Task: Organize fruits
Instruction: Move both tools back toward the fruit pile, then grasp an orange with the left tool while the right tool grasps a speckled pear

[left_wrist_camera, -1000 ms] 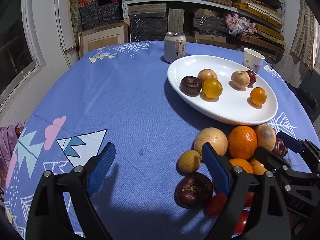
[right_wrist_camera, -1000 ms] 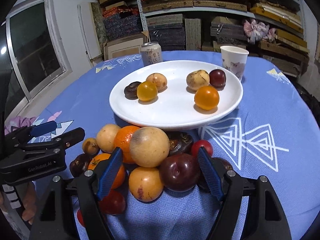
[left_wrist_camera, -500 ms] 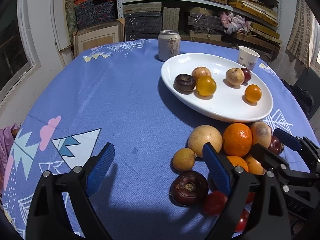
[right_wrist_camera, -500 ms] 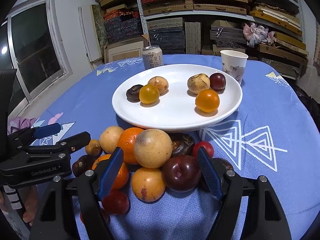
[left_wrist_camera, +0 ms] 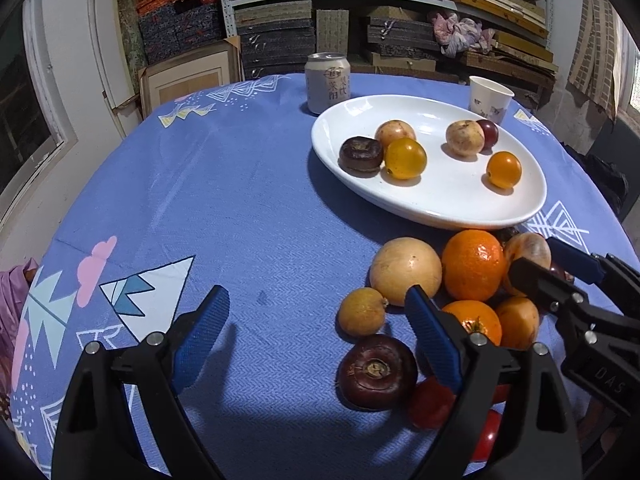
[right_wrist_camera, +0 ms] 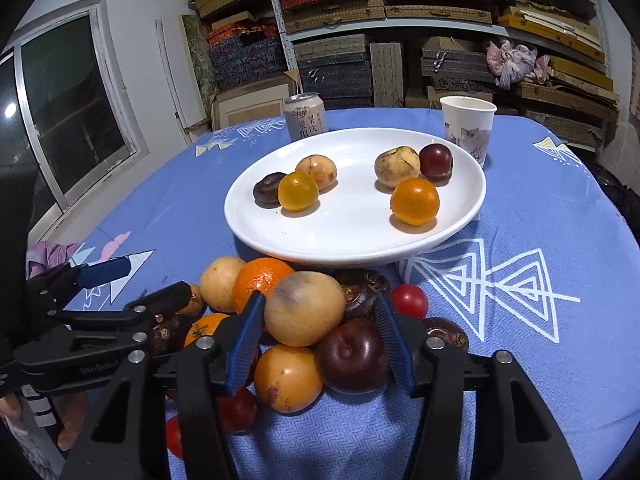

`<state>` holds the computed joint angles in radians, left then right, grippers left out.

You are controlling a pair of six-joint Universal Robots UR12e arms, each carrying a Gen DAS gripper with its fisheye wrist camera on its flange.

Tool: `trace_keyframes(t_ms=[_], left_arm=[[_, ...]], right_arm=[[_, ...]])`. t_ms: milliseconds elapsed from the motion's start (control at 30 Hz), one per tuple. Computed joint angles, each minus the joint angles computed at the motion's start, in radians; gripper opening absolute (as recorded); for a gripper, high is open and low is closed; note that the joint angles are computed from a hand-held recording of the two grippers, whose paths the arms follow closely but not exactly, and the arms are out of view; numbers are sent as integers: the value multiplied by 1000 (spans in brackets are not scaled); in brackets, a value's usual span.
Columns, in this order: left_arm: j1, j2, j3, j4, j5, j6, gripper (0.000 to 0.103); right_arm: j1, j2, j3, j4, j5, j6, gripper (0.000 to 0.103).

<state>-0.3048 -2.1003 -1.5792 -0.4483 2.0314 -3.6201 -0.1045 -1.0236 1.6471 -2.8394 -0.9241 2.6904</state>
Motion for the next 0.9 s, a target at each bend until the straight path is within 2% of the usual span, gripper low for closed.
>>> trace_keyframes(t_ms=[100, 167, 233, 333, 433, 633, 733, 800, 900], left_arm=[[-3, -2, 2, 3, -4, 18, 87], [-5, -4, 4, 3, -6, 30, 87], [-7, -6, 7, 1, -6, 43, 87], [-12, -10, 11, 1, 4, 61, 87], [-13, -10, 11, -1, 7, 68, 87], [-16, -10, 10, 4, 2, 86, 87], [-19, -6, 1, 38, -6, 116, 87], [-21, -3, -9, 79, -25, 140, 87], [-26, 2, -27, 164, -62, 195, 87]], right_arm=[[-15, 0, -12, 55, 62, 11, 40], [-24, 3, -26, 116, 94, 25, 40], [-25, 6, -31, 132, 103, 20, 41], [-14, -1, -16, 97, 64, -7, 43], [2, -12, 14, 16, -9, -37, 42], [1, -28, 41, -21, -33, -66, 42], [-12, -39, 46, 17, -1, -73, 41], [-29, -39, 37, 58, 44, -36, 41], [-53, -43, 45, 43, 85, 18, 41]])
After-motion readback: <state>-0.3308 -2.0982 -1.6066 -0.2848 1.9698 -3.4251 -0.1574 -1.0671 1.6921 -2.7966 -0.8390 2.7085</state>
